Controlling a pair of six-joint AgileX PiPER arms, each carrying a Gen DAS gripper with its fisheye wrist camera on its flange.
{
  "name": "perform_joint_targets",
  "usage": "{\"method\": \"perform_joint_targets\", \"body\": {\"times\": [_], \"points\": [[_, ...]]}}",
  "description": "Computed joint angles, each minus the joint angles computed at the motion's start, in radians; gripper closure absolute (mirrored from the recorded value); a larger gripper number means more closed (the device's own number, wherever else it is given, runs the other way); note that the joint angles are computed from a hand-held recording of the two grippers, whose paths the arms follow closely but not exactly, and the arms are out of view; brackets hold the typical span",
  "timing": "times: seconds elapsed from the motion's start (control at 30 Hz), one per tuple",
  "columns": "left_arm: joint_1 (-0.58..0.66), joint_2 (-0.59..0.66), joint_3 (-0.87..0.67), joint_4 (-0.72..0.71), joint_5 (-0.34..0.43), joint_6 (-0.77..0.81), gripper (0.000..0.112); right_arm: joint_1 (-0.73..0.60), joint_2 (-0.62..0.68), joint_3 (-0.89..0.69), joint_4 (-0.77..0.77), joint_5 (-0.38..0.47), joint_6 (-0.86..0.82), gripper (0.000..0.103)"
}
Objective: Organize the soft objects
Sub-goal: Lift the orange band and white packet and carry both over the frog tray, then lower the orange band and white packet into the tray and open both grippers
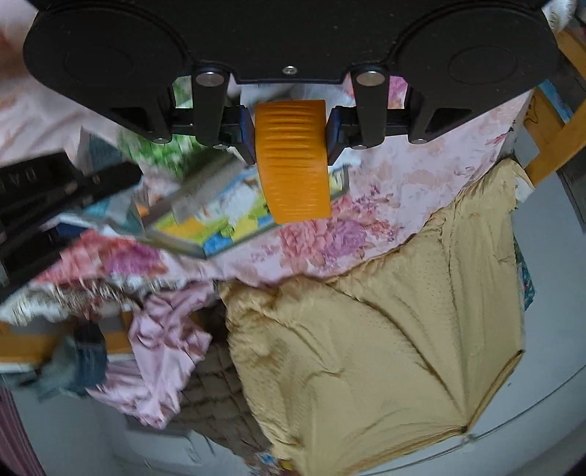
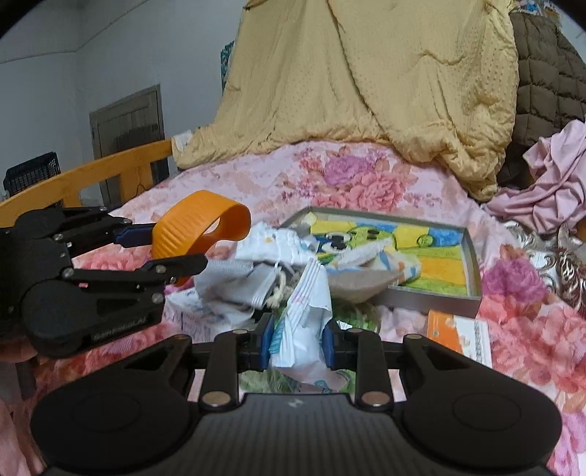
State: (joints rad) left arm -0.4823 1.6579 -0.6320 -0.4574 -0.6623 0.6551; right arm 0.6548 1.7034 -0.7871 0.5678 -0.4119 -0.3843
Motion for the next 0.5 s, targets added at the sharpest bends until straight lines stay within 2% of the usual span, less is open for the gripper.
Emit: {"method": "perform_joint_targets", "body": {"times": [0.13,0.23,0.37,0.43,0.5], "points": [[0.036,0.082,-0.082,0.106,-0.051,-0.092,0.072,-0.039,0.023,-0.063,-0.042,-0.012,-0.012,0.073],[0.063,0.167,-0.212,0.146,-0.024,-0.153,0.072,-0.091,0.051,-0.126,-0.097,-0.01,0.035,0.073],[0.12,0.266,-0.408,0.227,0.086,-0.298,0.072,-0.18,0.138,-0.264,-0.162,0.011,0.086,0.073],[0.143,0.329,-0.533,0.252,0.173,-0.354,0.072,-0.234,0.197,-0.356,-0.22,0.05,0.167,0.073],[0.17,0.399,-0.667,0.362,0.264,-0.496,0.072,-0.277,0.26,-0.455,-0.248,0.102,0.217,0.073]]}}
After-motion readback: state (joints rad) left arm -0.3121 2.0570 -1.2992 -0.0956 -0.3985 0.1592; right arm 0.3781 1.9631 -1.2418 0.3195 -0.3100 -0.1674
